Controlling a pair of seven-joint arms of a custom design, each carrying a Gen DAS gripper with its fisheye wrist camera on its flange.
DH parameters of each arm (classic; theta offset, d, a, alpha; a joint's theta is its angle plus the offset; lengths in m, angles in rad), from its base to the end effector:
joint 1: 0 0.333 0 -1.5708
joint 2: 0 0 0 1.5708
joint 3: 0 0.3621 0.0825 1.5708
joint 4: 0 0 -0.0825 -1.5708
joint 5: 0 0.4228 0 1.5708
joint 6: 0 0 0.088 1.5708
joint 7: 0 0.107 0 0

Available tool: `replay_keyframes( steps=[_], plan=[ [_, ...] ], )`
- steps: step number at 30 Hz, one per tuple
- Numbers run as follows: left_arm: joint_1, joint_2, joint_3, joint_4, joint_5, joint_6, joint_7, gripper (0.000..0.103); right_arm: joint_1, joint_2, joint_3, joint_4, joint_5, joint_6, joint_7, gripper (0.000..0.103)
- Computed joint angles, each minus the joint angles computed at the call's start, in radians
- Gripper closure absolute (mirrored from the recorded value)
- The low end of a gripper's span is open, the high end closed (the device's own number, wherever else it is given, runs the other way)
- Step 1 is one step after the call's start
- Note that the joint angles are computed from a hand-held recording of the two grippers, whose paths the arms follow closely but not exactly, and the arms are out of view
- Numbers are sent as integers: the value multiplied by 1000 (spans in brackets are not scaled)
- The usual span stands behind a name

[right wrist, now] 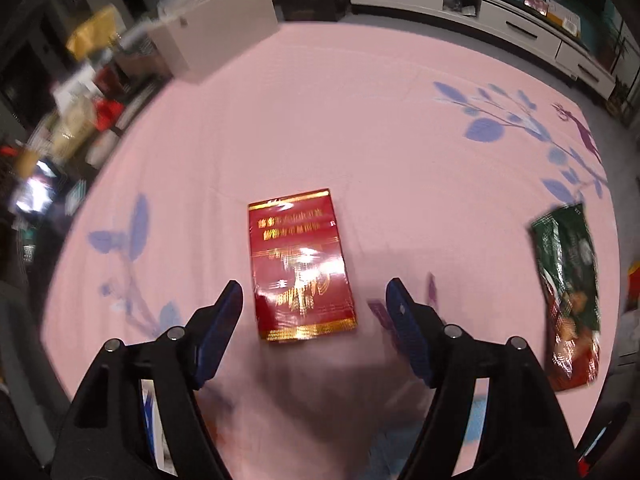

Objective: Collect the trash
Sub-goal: 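Grasp the white ointment box with the left gripper while the right grasps the red cigarette box, then carry the white ointment box and red cigarette box over the black bin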

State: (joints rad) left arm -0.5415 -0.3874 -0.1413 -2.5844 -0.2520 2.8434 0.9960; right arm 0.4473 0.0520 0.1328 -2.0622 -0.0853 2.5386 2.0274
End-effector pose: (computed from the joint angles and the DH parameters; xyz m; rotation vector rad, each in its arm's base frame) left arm 0.3668 -0.2855 0.4836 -2.2033 1.9914 -1.0019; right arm 0.5269 0.3452 0.4813 -2.1033 1.7521 -0.2306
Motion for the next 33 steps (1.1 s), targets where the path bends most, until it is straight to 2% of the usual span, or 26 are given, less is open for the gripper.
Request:
replay_keyframes(
  steps=[4,6,11,14,18,24,26,29,33],
  plan=[
    [-12,-4,17,-3,-16,-10,25,64,27,75,-12,68,-99,-56,61,31],
    [-15,-5,23,-5,-26,-12,40,64,44,77,-23,63,-175,-37,107,44],
    [-14,3,29,7,-49,-16,66,64,45,48,-22,27,-182,-18,108,47],
    [-14,-12,24,-1,-57,-6,75,64,27,-28,-15,-56,-145,42,112,47],
    [-18,-25,15,-4,-47,2,75,64,-21,-221,7,-233,-102,147,110,47],
    [-42,-31,-1,18,-20,18,69,64,-131,-576,69,-487,-91,210,135,47],
    [-51,-26,-8,31,-10,27,68,64,-196,-680,111,-539,-90,197,174,47],
    [-72,-7,-13,60,0,35,79,64,-231,-843,111,-627,-37,171,186,47],
    [-96,18,-33,105,18,34,101,64,-307,-1050,137,-705,-8,63,189,47]
  ],
)
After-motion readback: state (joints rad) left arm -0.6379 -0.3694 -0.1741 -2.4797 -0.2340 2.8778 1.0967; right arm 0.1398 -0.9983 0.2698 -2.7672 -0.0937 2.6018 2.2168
